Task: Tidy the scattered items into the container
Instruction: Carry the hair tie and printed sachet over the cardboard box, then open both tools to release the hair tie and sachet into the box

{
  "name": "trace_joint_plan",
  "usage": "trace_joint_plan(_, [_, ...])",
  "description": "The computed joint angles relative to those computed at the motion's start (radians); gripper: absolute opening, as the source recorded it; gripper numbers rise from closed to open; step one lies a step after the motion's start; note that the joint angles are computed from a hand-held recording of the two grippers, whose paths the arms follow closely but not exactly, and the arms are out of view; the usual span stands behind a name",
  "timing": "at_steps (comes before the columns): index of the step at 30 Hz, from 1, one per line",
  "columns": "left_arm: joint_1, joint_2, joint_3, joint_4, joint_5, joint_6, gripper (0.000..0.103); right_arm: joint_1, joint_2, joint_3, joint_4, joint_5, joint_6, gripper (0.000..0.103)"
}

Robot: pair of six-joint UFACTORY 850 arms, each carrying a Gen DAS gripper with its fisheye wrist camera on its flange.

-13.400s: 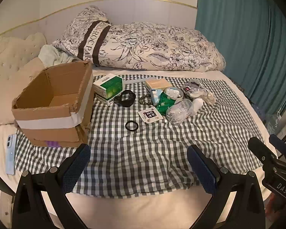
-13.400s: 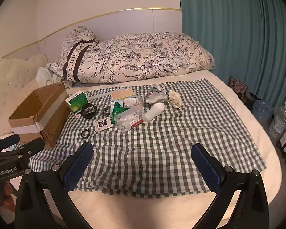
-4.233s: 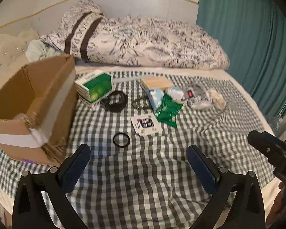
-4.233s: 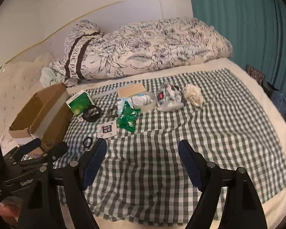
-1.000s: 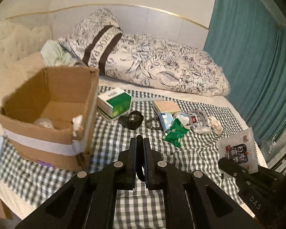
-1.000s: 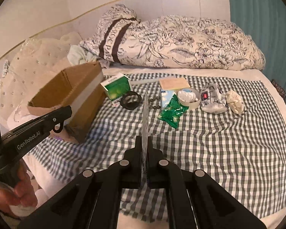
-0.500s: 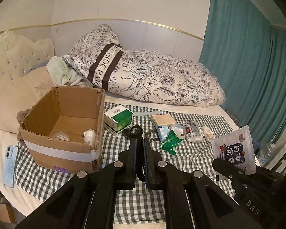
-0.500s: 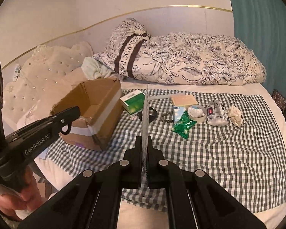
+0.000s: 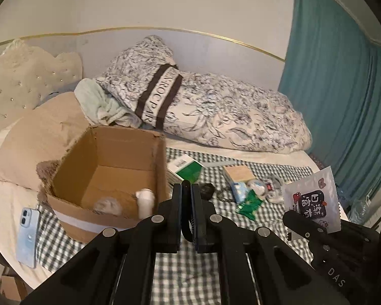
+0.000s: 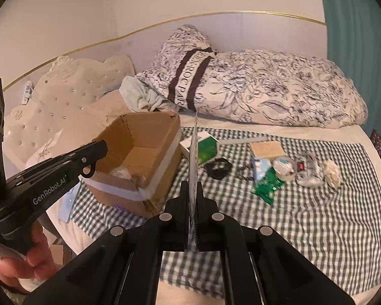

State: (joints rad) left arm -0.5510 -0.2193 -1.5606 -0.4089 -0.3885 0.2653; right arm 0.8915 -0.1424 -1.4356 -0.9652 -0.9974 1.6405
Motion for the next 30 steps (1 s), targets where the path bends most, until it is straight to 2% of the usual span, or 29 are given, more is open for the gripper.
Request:
trace_joint_plan(8, [0.078,-0.125,-0.136,0.002,-0.053,-0.031,0.006,-0.078,-0.152,-0.188,0.092,0.079,-0.192,0.003])
trace_joint_plan(17, [0.117,-0.252,-0.265,0.055,-0.094,-0.110,0.006,-0.162,-0.293,-0.336,0.231,0.203,-0.382,0.003])
trace_joint_plan(22, [0.132,-0.312,-0.321,0.076,-0.120,-0.140,0.006,-0.200,-0.365,-0.396,0.333,0.254,-0.475,0.003])
trace_joint_plan(30, [0.148,-0.376,-0.366,0.100,-0.150,-0.170,0.006,-0.224,-0.425,-0.417,0.369,0.318,-0.512,0.003])
